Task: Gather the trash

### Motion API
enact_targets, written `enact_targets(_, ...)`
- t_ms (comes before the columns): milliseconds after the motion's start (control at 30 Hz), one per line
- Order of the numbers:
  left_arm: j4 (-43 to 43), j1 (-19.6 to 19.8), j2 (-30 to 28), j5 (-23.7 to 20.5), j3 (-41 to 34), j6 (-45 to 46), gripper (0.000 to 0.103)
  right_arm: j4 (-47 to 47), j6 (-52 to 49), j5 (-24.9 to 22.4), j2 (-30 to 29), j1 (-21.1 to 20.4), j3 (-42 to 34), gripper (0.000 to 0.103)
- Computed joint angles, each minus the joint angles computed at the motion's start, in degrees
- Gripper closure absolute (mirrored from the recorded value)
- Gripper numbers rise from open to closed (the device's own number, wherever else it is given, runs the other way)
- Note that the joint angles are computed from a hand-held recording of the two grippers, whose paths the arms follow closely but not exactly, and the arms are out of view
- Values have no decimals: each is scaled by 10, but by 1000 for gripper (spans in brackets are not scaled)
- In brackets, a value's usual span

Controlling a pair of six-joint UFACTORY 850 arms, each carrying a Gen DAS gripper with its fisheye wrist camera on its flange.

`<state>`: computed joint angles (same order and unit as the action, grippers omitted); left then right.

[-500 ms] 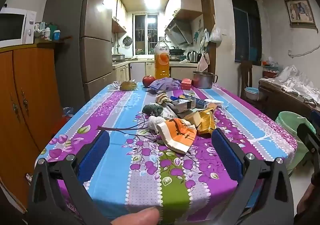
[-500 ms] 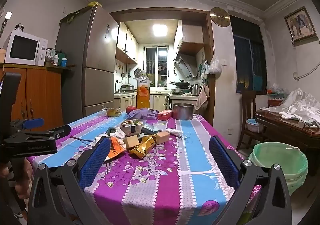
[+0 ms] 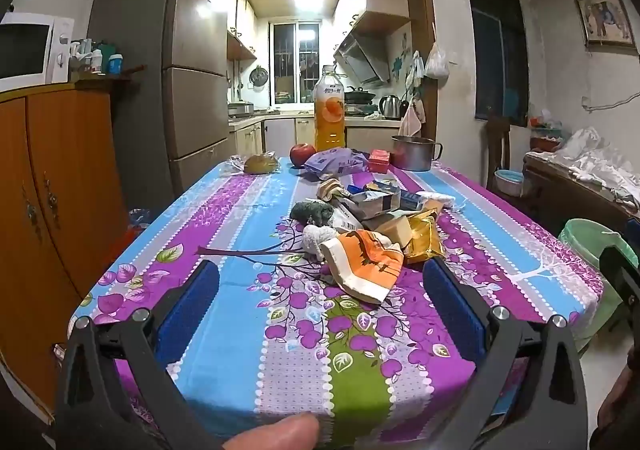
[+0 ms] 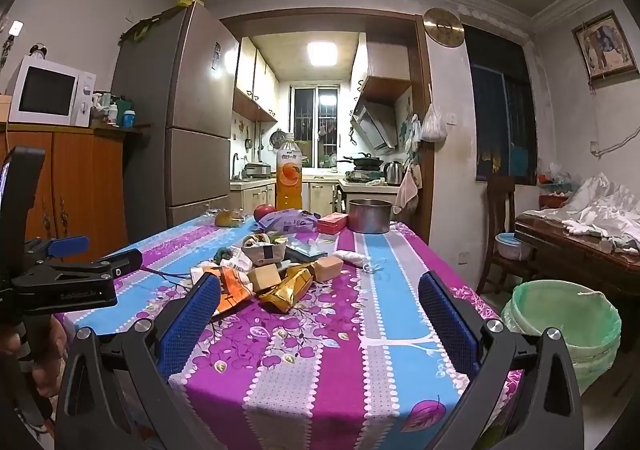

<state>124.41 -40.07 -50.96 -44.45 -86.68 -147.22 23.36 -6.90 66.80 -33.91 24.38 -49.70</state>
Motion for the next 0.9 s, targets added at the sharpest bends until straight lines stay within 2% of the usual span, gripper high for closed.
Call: enact_targets(900, -22, 4, -8, 20, -19, 20, 5, -14, 6, -15, -14, -6, -15, 4)
